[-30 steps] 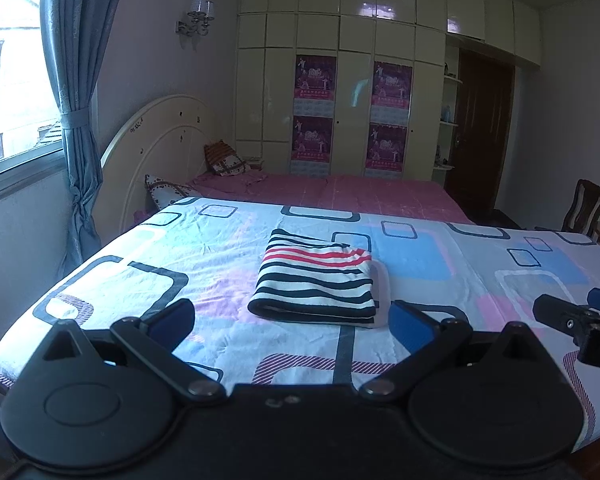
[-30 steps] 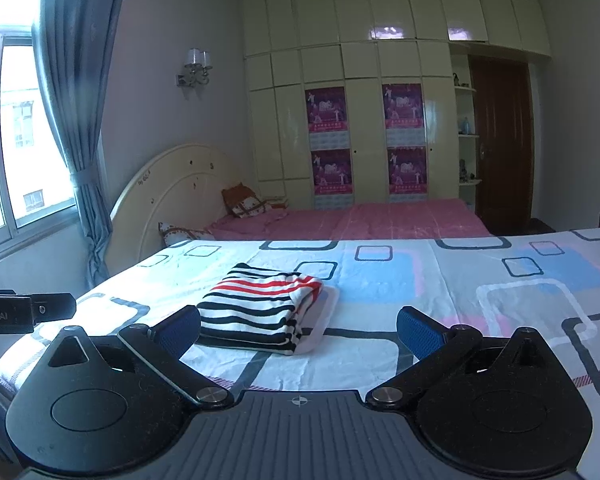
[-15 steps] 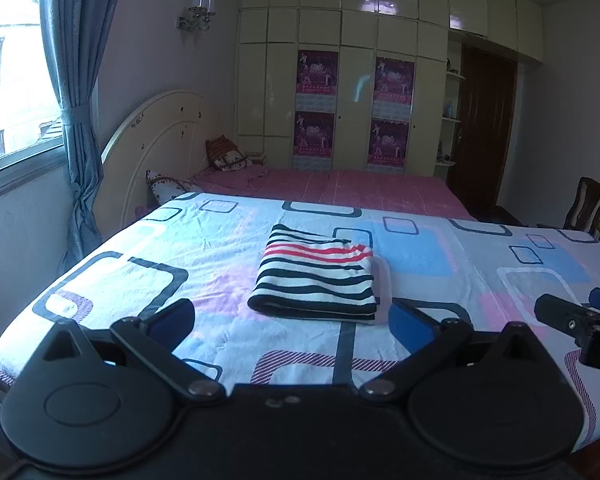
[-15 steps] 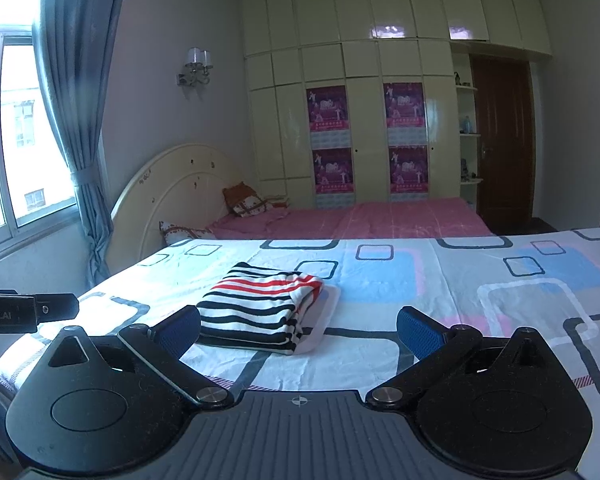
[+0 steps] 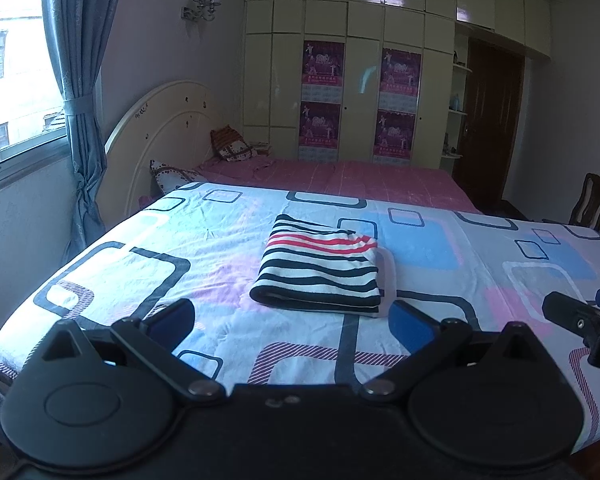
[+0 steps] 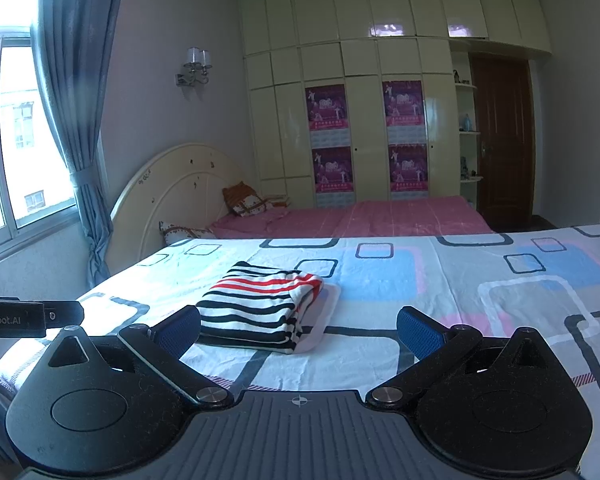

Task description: Fold small clothes

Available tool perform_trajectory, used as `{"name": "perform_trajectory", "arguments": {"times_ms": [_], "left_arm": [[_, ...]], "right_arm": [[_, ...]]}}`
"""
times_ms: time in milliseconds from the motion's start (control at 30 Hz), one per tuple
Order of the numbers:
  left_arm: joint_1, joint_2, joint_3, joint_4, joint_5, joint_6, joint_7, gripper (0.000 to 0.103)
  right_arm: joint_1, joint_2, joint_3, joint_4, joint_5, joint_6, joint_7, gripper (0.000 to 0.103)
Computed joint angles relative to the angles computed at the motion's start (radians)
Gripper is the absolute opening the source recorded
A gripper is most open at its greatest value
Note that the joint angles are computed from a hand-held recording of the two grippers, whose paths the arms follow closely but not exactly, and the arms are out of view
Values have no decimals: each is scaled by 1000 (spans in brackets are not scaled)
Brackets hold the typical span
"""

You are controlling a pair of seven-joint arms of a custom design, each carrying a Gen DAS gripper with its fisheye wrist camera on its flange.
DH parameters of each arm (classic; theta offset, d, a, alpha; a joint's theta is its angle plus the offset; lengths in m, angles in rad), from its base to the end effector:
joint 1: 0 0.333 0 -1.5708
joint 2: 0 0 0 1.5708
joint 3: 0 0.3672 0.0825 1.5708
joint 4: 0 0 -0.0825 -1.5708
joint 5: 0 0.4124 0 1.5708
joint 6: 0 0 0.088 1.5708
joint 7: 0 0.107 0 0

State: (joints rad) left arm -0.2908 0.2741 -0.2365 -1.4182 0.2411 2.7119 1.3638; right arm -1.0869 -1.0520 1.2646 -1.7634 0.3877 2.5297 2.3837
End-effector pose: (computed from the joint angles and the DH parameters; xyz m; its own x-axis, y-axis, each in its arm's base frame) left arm 0.6441 -0.3492 0.7191 -0.4256 -0.9049 0.0016 -0.4628 0.2162 -0.8597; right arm 0.4426 0.4681 0.6787 -0.2460 -0.9557 -0.1617 -0.2885 0.2315 -0.9291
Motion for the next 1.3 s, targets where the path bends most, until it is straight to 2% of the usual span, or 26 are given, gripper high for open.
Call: {"name": "perform_trajectory", "arguments": {"times_ms": [500, 933, 1067, 1167, 1267, 1300], "left_arm": [[-13, 24, -4, 34, -1, -26, 6, 103], [-10, 54, -20, 76, -50, -62, 53, 103], [13, 63, -49, 69, -120, -30, 102, 95], [20, 78, -60, 77, -155, -9, 132, 93], [6, 106, -45, 118, -142, -19, 132, 95], [-3, 121, -36, 141, -130, -27, 124, 103]], "right_arm": [[8, 10, 3, -21, -2, 16, 7, 103], [8, 30, 9, -30, -19, 27, 20, 103], [4, 35, 14, -31, -20, 29, 24, 103], [-5, 40, 23, -26, -17, 25, 25, 103], [-20, 48, 32, -20, -10, 18, 24, 103], [-25, 49, 35, -18, -7, 13, 24, 103]]}}
